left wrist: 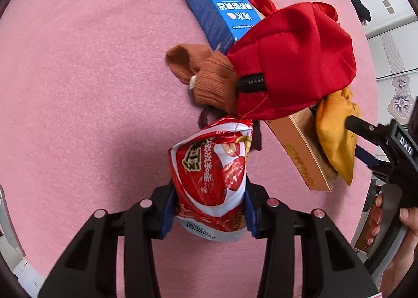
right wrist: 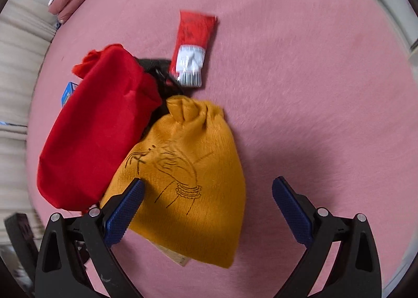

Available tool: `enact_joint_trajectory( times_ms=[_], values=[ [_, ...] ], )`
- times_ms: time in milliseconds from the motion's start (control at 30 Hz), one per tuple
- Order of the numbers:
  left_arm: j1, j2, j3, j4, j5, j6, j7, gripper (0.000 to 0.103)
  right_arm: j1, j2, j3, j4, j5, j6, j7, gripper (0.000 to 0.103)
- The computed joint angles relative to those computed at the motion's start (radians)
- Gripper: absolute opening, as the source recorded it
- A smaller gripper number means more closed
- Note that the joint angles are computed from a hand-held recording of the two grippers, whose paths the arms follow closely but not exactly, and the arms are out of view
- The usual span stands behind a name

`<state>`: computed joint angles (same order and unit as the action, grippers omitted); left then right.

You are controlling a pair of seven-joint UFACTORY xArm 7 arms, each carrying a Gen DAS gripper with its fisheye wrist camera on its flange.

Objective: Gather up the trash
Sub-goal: 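Grasp the red-and-white snack wrapper with left tool while right tool grasps yellow pouch, then carry wrapper and yellow pouch to the yellow bin and release both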

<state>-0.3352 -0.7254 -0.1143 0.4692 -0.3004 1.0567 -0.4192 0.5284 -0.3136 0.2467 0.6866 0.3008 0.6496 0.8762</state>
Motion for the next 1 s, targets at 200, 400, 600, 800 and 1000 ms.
enact_joint_trajectory(
  times_ms=[200, 400, 600, 800, 1000],
  values=[
    [-0.013, -0.016, -0.019, 0.002, -0.002, 0.015, -0.033, 0.043, 0.019, -0.038, 0.016, -0.011, -0.004, -0.014, -0.018, 0.04],
    [-0.035, -0.041, -0.026, 0.021, -0.003, 0.034, -0.048, 0.042, 0.033, -0.168, 0.039, -0.052, -0.037, 0.031, 0.017, 0.014],
    [-0.061, -0.08, -0.022, 0.067, -0.033, 0.091, -0.028, 0.042, 0.038, -0.332, 0.078, -0.061, -0.097, 0.174, 0.108, 0.011],
    [-0.117, -0.039, -0.074, 0.141, -0.082, 0.092, -0.032, 0.042, 0.058, -0.581, 0.066, -0.133, -0.075, 0.337, 0.161, 0.011],
    [-0.217, 0.092, -0.196, 0.252, -0.134, 0.006, -0.114, 0.042, 0.049, -0.862, 0.063, -0.183, -0.079, 0.584, 0.203, 0.011]
  ],
)
